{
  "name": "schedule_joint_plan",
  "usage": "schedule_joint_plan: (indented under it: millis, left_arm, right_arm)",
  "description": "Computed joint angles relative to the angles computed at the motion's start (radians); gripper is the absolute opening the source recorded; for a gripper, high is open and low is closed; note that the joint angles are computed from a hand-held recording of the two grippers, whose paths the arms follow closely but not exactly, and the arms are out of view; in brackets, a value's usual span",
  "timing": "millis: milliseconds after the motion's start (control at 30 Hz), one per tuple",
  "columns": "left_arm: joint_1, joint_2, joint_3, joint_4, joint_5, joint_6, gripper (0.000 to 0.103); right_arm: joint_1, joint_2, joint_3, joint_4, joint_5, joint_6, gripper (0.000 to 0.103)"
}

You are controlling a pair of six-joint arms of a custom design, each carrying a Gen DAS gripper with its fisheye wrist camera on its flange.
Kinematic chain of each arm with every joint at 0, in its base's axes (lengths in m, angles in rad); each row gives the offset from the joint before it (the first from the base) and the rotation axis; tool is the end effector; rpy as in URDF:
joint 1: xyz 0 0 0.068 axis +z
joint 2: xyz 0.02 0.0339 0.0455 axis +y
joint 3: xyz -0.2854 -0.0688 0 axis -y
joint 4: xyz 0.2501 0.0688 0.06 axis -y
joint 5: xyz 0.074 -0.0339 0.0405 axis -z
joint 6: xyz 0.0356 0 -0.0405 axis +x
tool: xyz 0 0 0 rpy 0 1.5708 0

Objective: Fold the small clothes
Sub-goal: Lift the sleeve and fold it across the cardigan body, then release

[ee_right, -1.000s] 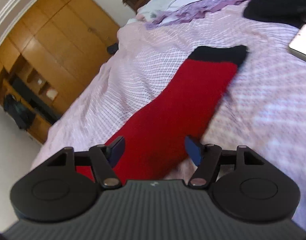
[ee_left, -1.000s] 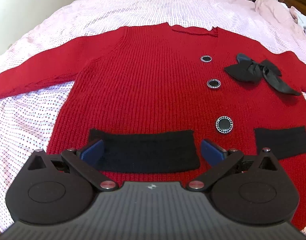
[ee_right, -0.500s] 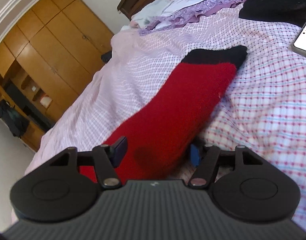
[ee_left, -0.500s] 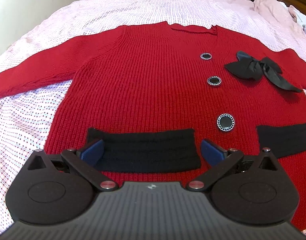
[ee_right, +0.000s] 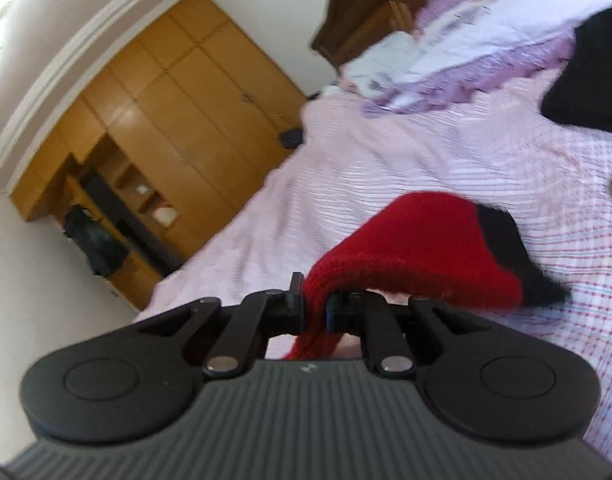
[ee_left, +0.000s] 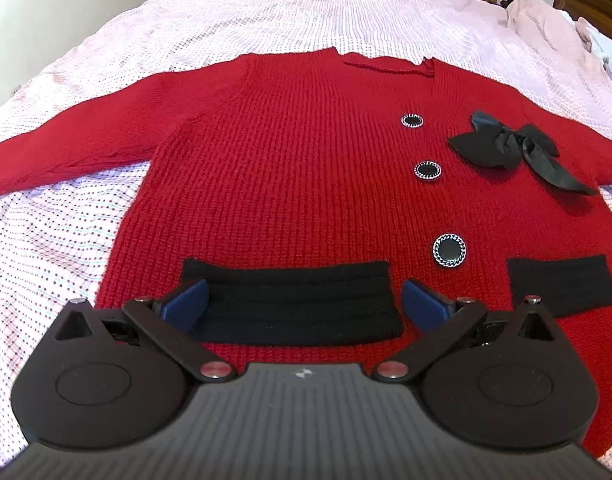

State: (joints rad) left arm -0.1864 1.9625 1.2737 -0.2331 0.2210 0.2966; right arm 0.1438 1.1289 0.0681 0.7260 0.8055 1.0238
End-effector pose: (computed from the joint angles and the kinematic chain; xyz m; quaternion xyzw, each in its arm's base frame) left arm 0.4171 -0.0866 0.1780 0.2594 0.9063 -0.0869 0.3221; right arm 0.1676 -0.0017 0.1501 0.5248 0.5817 0.0273 0.6208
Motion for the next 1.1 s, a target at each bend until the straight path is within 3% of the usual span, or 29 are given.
schedule_joint_plan:
  millis: [100, 233, 467, 1100]
  left_arm:
    - [0.012, -0.016, -0.007, 0.0, 0.01, 0.009, 0.103]
    - [0.029, -0.028, 0.003, -0.013, 0.008, 0.028, 0.103]
    - [0.071, -0.029, 0.056, -0.067, 0.051, 0.041, 0.103]
    - [0.163, 0.059, 0.221, -0.161, 0.117, 0.094, 0.103]
  right_arm:
    - [0.084, -0.065, 0.058, -0.092, 0.044, -0.014, 0.012]
    - [0.185, -0.042, 0.142, -0.132, 0.111, -0.044, 0.012]
    - [0.285, 0.083, 0.286, -0.131, 0.166, -0.148, 0.012]
    - [0.448, 0.431, 0.685, -0.2, 0.233, -0.272, 0.012]
